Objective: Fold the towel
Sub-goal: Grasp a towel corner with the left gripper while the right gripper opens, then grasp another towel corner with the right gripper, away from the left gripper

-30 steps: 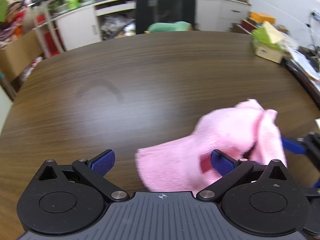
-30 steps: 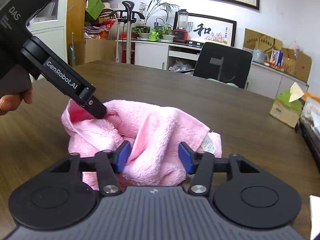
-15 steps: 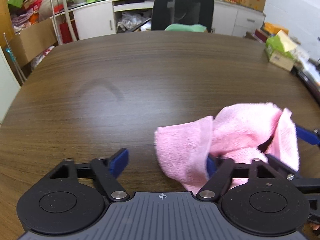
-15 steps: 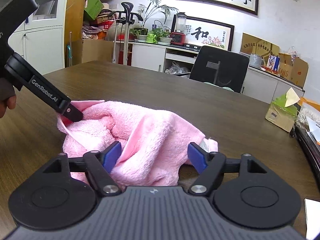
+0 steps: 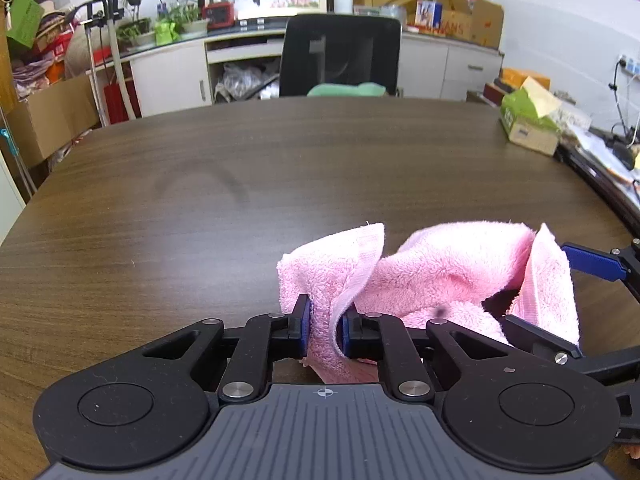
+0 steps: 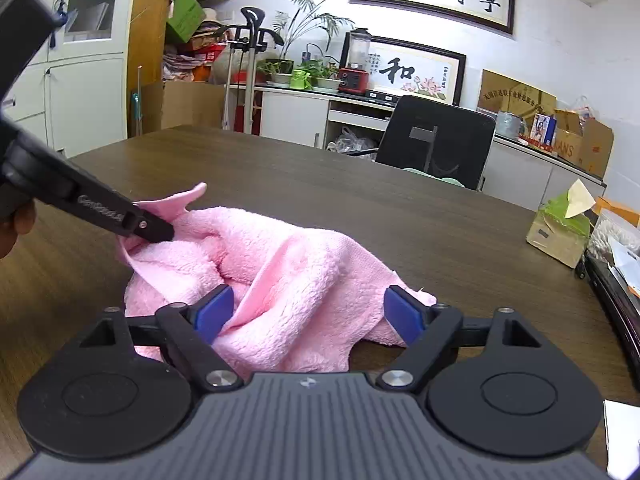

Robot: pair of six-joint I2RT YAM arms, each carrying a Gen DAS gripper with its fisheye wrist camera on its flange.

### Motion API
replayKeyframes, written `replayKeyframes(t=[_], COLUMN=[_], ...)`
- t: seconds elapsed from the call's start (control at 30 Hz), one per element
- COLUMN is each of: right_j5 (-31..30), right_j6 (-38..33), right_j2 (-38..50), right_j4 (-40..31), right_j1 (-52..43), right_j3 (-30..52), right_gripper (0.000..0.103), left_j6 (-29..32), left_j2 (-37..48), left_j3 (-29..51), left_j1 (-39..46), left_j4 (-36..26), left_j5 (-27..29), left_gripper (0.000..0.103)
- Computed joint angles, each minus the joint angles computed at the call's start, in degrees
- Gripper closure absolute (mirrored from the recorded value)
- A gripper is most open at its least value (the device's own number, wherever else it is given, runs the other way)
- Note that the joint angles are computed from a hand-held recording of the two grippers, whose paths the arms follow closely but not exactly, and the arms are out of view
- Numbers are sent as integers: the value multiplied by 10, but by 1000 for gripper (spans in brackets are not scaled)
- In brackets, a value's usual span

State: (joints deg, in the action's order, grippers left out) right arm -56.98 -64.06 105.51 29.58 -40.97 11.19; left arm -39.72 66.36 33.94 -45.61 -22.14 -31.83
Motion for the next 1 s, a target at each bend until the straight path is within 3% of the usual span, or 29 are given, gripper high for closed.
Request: replayKeyframes(t=[0.17,0.4,0.5,0.63,0.8,1.0], right_j5=[-26,-81,-96,-111,-114,-84], right_j6=[-10,-5,19,48,-45,-52], right_j2=[-1,120,157,168,209,185], right_j4=[-207,-527,-563,-533,-645,-604], right_j1=[-18,-54,-63,-69,-59,-22], right_j3=[92,318,370,381,431,380], right_gripper=[16,16,16,16,16,16], left_j6=[7,27,33,30,5,-35], left_j2=[-66,-174,-217,-278,-329,-360], left_j3=[-64,-149,-170,-188,-200,-210], left_j1=[0,-28,-35,-71,-133,-199], left_j4=[64,140,156,138,83,26], left_j5=[-9,-48,-44,-57,-87,-117], left_gripper=[90,91,92,93,93,93])
